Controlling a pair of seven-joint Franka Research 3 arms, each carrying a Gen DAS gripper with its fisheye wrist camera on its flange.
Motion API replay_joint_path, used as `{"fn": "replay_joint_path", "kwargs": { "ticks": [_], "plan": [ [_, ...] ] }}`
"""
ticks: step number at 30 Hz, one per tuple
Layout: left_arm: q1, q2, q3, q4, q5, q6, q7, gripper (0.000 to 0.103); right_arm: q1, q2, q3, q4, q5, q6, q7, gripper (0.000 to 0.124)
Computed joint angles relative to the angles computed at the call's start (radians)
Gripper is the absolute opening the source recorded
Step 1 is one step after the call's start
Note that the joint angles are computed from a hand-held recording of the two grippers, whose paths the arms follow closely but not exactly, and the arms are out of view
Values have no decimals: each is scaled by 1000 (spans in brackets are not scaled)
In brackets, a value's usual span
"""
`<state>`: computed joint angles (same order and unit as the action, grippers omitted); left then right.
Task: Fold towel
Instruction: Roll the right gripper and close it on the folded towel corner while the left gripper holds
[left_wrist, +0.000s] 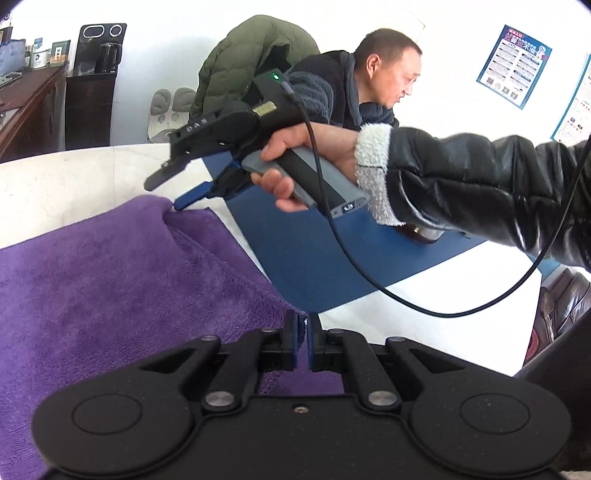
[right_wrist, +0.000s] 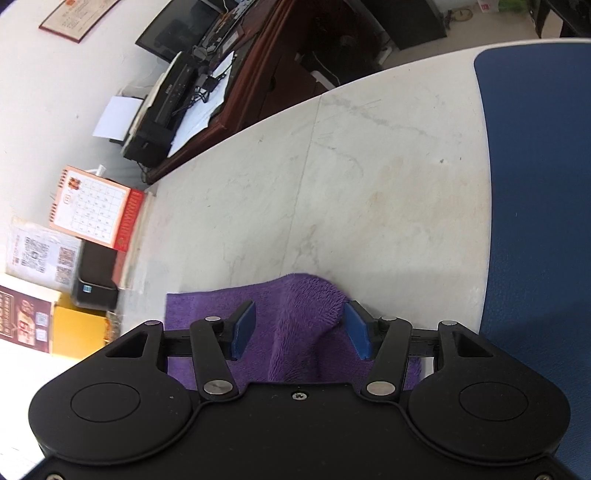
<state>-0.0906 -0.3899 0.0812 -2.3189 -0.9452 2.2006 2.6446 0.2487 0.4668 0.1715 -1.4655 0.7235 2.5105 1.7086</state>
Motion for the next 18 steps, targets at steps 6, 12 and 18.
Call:
{"fn": "replay_joint_path", "kwargs": {
  "ticks": [6, 12, 18],
  "plan": [
    [10, -7, 19, 16, -25, -29, -2, 5, -14, -75, 11, -97, 83, 2, -12, 53],
    [19, -10, 19, 24, -29, -36, 4, 5, -1, -120, -3, -175, 127, 31, 39, 53],
    [22, -14, 22, 27, -23, -54, 11, 5, -3, -115, 9, -198, 207, 71, 34, 53]
  ]
}}
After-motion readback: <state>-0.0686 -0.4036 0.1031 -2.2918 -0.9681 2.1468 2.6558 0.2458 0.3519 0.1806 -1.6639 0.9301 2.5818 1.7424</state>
